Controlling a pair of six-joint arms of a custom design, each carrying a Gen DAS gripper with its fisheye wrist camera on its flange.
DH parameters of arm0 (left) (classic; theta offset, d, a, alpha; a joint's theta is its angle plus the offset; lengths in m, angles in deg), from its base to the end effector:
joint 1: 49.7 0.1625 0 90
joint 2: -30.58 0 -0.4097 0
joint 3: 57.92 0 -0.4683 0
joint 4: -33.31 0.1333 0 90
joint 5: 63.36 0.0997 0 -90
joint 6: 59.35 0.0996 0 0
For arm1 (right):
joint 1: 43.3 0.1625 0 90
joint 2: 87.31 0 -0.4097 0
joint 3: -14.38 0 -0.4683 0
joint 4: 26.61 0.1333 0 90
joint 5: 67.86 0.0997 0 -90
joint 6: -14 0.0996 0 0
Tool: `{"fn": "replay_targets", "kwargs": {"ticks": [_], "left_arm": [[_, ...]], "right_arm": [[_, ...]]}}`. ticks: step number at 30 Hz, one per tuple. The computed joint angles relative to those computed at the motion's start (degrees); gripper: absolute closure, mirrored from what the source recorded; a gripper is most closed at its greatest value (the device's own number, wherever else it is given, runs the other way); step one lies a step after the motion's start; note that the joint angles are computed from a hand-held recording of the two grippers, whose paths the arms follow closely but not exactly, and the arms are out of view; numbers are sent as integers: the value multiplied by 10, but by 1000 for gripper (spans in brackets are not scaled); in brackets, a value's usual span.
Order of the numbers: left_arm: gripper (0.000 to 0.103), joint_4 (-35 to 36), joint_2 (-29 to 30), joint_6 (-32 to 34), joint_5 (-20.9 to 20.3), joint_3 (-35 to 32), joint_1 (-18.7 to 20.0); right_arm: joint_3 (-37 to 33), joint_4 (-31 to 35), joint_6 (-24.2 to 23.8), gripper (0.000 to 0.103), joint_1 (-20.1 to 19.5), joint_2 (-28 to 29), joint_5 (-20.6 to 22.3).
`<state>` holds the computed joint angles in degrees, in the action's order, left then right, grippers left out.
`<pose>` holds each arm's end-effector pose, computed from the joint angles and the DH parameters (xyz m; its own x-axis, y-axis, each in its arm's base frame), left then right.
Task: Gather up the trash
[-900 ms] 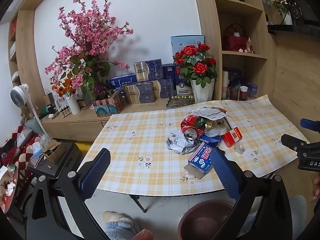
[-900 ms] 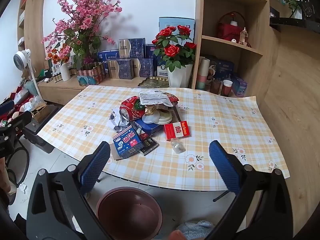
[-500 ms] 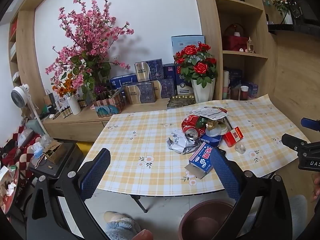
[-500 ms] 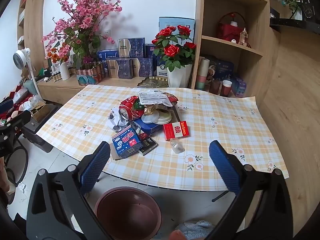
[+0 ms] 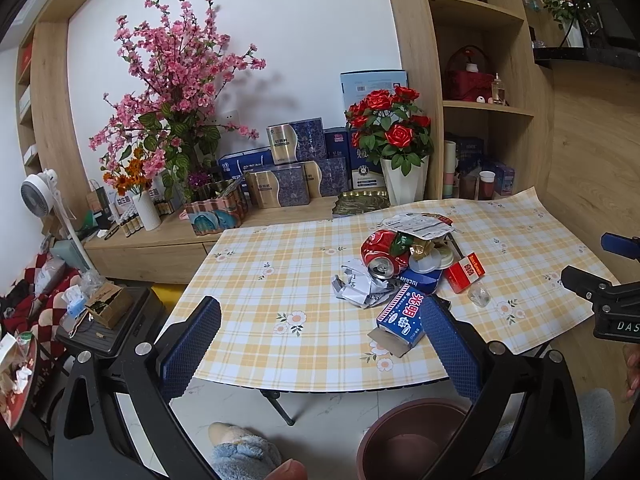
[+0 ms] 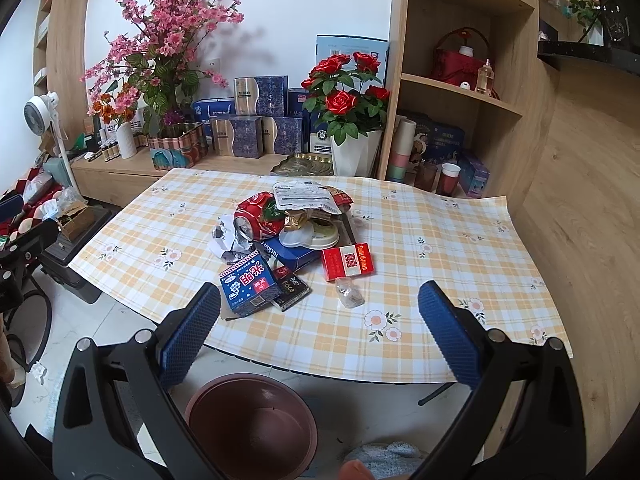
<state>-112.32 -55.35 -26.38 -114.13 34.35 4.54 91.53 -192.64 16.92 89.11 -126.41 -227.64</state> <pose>-0.2019 -0.6162 0.5447 -0.5550 0.3414 -0.7586 0.8143 0.4094 -0.4115 0.5598 -0.5538 0.1665 -0.6709 0.2227 0.7073 -0.4981 0.5714 -0.6523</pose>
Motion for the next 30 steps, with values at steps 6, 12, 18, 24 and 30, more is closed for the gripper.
{"fn": "replay_targets", "kwargs": {"ticks": [6,12,18,24,30], "left_arm": [[5,5,-3,-4,4,0,-5],[5,5,-3,-4,4,1,-5],[5,2,-2,-3,5,2,-5],[5,2,-2,-3,5,2,-5],[5,3,-2,-3,5,2,-5]], "right_arm": [[1,-1,-2,5,0,0,-1],[1,2,-2,6,0,-1,-3],[-6,2,-4,6,0,5,-3],[-6,1,-4,5,0,6,-4],[-8,6,-3,5,0,6,-6]]}}
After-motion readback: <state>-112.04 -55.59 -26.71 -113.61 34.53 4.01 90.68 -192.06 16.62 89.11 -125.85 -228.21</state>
